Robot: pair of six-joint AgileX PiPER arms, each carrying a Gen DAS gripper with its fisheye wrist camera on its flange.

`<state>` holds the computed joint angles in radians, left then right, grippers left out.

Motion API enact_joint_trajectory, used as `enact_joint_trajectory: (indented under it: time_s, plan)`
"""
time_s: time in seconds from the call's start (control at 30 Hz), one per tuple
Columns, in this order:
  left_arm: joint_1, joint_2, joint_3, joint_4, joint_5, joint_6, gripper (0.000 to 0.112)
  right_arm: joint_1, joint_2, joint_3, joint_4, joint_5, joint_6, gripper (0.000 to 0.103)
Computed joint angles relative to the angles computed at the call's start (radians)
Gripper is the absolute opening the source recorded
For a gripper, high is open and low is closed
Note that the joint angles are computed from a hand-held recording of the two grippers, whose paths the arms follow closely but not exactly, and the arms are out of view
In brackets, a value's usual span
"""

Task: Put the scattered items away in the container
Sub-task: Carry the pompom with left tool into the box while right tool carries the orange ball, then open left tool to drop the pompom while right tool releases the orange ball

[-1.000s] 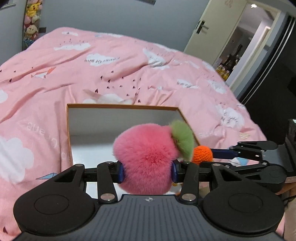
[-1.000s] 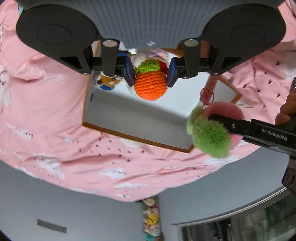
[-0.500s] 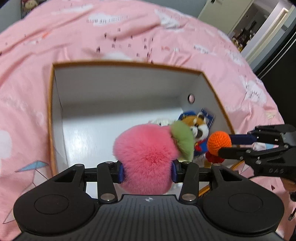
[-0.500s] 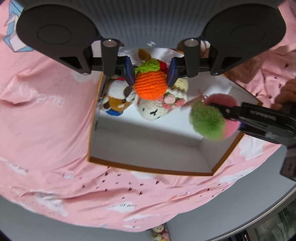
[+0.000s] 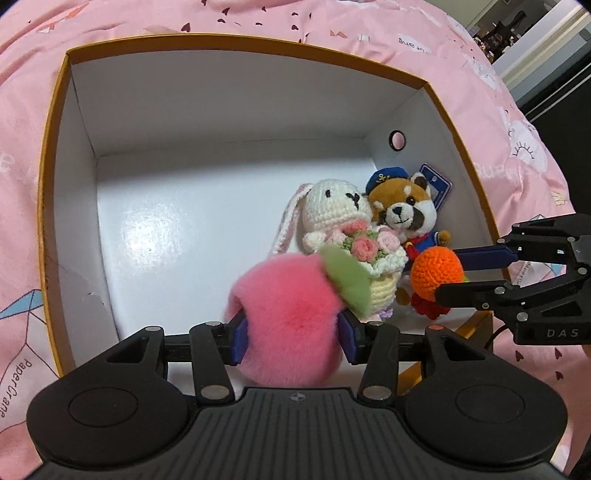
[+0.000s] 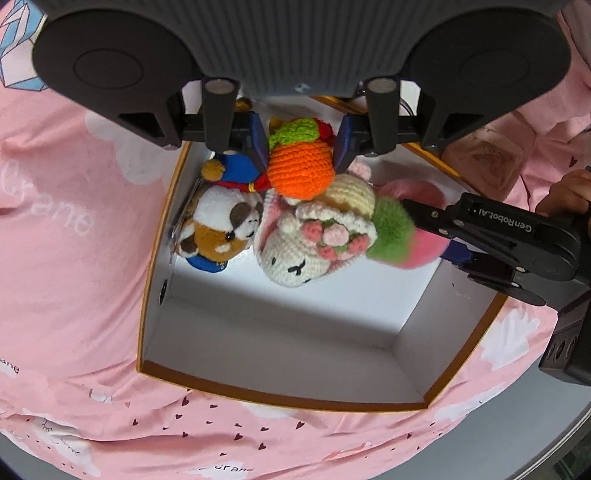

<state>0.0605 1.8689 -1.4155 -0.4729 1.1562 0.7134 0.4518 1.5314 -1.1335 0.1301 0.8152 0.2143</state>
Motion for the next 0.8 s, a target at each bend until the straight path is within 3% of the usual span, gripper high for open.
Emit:
enact_joint_trajectory:
  time_s: [0.27,0.4,0.6,0.8]
  plan:
    - [0.043,-0.02,-0.024,-0.048,0.05,0.037,0.058,-0.009,-0.001,-0.012,0.038,0.027,-0.01,0.042]
    - [0.061,-0.027,-0.037,-0.065,0.054,0.034,0.053,-0.021,-0.015,-0.016,0.07,0.035,-0.021,0.047]
    - [0.045,-0.003,-0.085,-0.038,0.023,-0.039,0.049,-0.022,0.006,-0.067,-0.004,-0.002,0.038,0.046]
    - [-0.018,-0.006,-0.057,0.051,-0.071,-0.128,0.043,-0.026,0.153,-0.192,-0.001,-0.049,0.039,0.047]
